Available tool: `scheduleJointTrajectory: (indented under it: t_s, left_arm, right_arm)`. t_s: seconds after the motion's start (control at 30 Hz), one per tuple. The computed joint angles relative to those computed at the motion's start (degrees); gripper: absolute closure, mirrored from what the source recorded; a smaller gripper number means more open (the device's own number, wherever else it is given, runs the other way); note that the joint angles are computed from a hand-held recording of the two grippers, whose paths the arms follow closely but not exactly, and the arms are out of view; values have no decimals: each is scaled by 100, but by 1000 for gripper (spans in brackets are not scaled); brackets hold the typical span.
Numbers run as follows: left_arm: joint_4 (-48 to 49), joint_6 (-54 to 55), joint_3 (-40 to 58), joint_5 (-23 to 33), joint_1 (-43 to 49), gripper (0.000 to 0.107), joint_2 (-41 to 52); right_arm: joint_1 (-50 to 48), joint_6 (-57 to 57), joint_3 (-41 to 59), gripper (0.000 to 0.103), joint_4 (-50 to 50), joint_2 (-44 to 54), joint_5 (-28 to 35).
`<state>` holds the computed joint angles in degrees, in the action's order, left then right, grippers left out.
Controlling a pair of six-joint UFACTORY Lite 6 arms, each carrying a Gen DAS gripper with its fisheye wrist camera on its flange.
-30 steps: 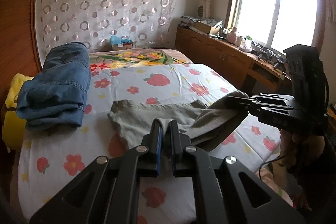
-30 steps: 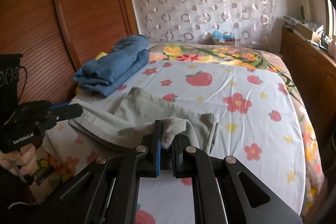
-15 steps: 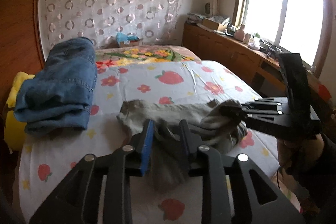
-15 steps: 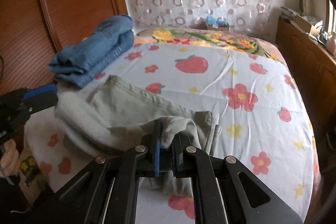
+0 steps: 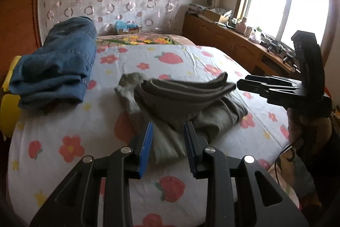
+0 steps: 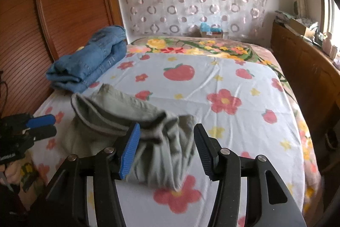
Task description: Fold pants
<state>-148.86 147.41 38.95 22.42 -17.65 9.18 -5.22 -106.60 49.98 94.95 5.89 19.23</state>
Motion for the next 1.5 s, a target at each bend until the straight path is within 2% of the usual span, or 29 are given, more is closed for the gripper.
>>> scheduleJointTrajectory:
  t_s: [0.1, 0.23, 0.33, 0.5, 0.6, 0.67, 0.73, 0.83, 0.9, 1.03, 1.17, 1.3, 1.4, 1.5]
  left_arm:
    - [-258, 191, 163, -95, -62, 79, 300]
    - [-418, 249, 243, -158, -105, 79, 517]
    - [-503, 347, 137, -90, -117, 79, 527]
    - [-781, 577, 103, -92, -184, 79, 628]
    - [-1066, 817, 141, -159, -245, 79, 700]
    - [-1275, 1011, 168, -209, -282, 79, 747]
    - [-1506, 1247, 183, -240, -307, 78, 797]
    - [-1325, 1088, 148, -134, -246, 77, 827]
    - [-1262, 1047, 131, -100, -222, 77, 828]
    - [-1232, 1032, 105, -39, -210, 77, 819]
    - [-1124, 1013, -39, 135, -197, 98, 707]
    - [-1147, 1022, -288, 194, -81, 100, 335]
    - [-672, 601, -478, 216, 112, 100, 101]
    - [-625, 579, -629, 239, 133, 100, -12]
  right_arm:
    - [-152, -165, -178, 49, -62, 43, 146]
    - [-125, -620, -259, 50, 244, 323, -6]
    - [-200, -566, -318, 59, 117, 449, 167]
    - [-303, -683, -516, 67, 136, 424, 419]
    - [-317, -728, -495, 77, 161, 462, 393]
    - [-364, -635, -472, 93, 43, 468, 460]
    - [-433, -582, -469, 99, -81, 443, 520]
    - [-442, -1363, -723, 100, 734, 82, 226]
    - [-542, -1173, -675, 100, 587, 129, 361]
    - [-410, -1549, -720, 100, 974, 170, 186]
    - [-490, -1478, -678, 100, 913, 299, 326]
    - [-608, -1465, -729, 100, 858, 243, 424]
    - [-680, -1503, -887, 100, 844, 57, 470]
    - [-682, -1498, -1133, 100, 762, -215, 489]
